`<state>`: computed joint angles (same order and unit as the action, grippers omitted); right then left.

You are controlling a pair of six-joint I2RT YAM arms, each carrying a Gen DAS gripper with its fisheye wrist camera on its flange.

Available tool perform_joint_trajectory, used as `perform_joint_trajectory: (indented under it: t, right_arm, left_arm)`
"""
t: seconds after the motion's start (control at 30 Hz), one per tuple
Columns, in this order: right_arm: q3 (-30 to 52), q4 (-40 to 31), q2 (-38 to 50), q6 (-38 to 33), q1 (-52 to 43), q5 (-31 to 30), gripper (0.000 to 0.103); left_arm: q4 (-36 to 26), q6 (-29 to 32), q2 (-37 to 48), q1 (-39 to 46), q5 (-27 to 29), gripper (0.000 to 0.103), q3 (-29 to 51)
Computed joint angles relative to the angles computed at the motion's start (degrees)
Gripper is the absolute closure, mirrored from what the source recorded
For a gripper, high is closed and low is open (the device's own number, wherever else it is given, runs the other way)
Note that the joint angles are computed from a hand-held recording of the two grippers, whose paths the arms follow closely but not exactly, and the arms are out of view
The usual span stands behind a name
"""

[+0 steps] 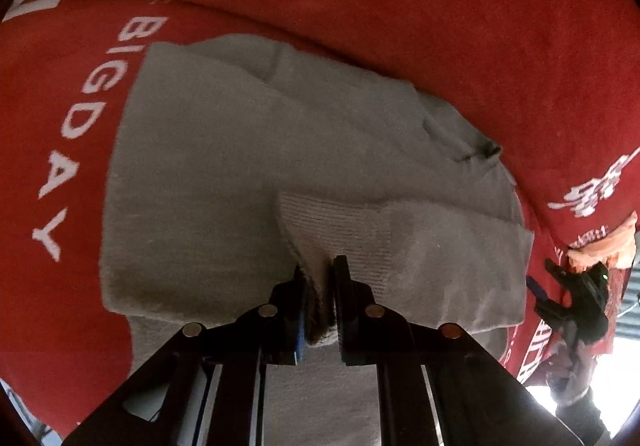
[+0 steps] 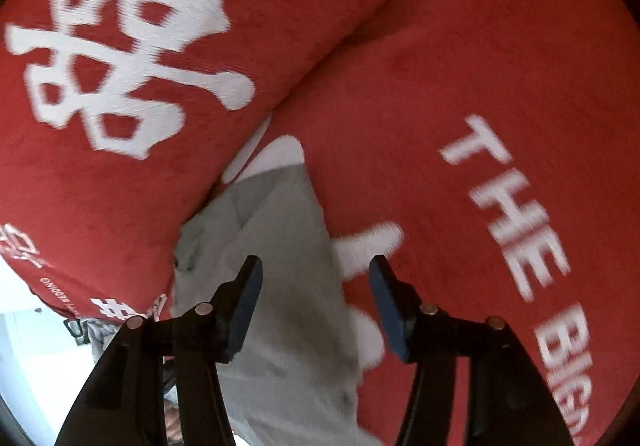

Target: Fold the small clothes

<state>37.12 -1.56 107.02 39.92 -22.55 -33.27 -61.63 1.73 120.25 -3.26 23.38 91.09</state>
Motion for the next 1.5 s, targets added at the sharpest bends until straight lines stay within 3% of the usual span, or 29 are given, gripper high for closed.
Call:
perform_joint_trajectory:
  t: [0.1,0.13,0.27,0.33,0.4,0.5,0.53,0.57,0.6,0.77,0.9,1.03,1.07,1.17,1.3,1.5]
  right_arm:
    - [7.79,-5.5,5.83,-3.98,4.49,3.65,0.064]
    - [10.72,-8.4,7.09,-5.9,6.07,4.34,0.093]
    - [13.12,-13.69,3.3,-9.99,9.84,9.19,0.095]
    - [16.3,-19.23,2.8,-13.51,12.21,18.04,0.095]
    - [17.56,-22.57,3.85,-15.3,11.68,20.48,0.095]
    - [16.65,-22.79,3.75,-12.43,10.56,18.62,0.089]
    - [15.34,-22.3,2.16,-10.63,10.51,18.22,0.076]
    - [13.01,-21.55,-0.68,-8.13,10.23,16.84,0.052]
    - [10.41,-19.98,-2.99,-6.9,9.63,15.97,0.043]
    - [-5.13,-9.97,-18.39,6.62,9.17,3.63,0.04]
    - [-13.94,1.7,-19.53,19.05,14.83,-1.52,0.04]
    - [-20.29,23.67,-11.37,34.15,22.65,-3.02,0.04]
    - [-21.04,34.28,-6.16,40.32,26.4,-2.93,0.04]
    - [-17.15,51.08,5.47,51.69,33.9,-1.66,0.04]
    - [-5.03,64.13,18.44,62.07,43.67,1.48,0.04]
    - [7.1,72.02,30.09,73.79,50.14,6.4,0.044]
  left_arm:
    - [-0.62,0.28,0.42,1.73,-0.53,0.09,0.37]
    - [-0.85,0.34,0.56,2.0,-0.75,0.09,0.43]
    - [-1.56,0.17,0.01,2.27,-0.28,0.09,0.54]
    - [-1.26,-0.24,-0.67,2.01,0.01,0.09,0.3]
    - [-2.49,-0.4,-0.29,2.05,-0.38,0.09,1.3]
    - [-4.18,-0.46,0.26,1.85,-1.1,0.09,2.48]
    - [-4.65,-0.07,0.24,1.95,-1.32,0.09,2.76]
    - [-4.87,-0.19,0.29,1.65,-1.6,0.089,2.93]
    - [-5.63,0.16,0.58,1.66,-1.78,0.089,3.46]
    - [-6.35,-0.06,0.88,0.72,-2.84,0.089,4.07]
    - [-6.08,-0.45,0.88,0.37,-3.02,0.089,4.49]
    - [-6.67,0.47,1.2,0.69,-2.17,0.089,4.96]
    - [-6.75,0.59,1.18,0.91,-2.13,0.089,4.94]
    - [-6.33,0.08,0.58,1.66,-3.0,0.089,4.51]
    - [-5.07,1.14,-1.36,2.36,-6.88,0.089,3.84]
    - [-5.4,4.41,-2.39,4.53,-8.74,0.089,3.54]
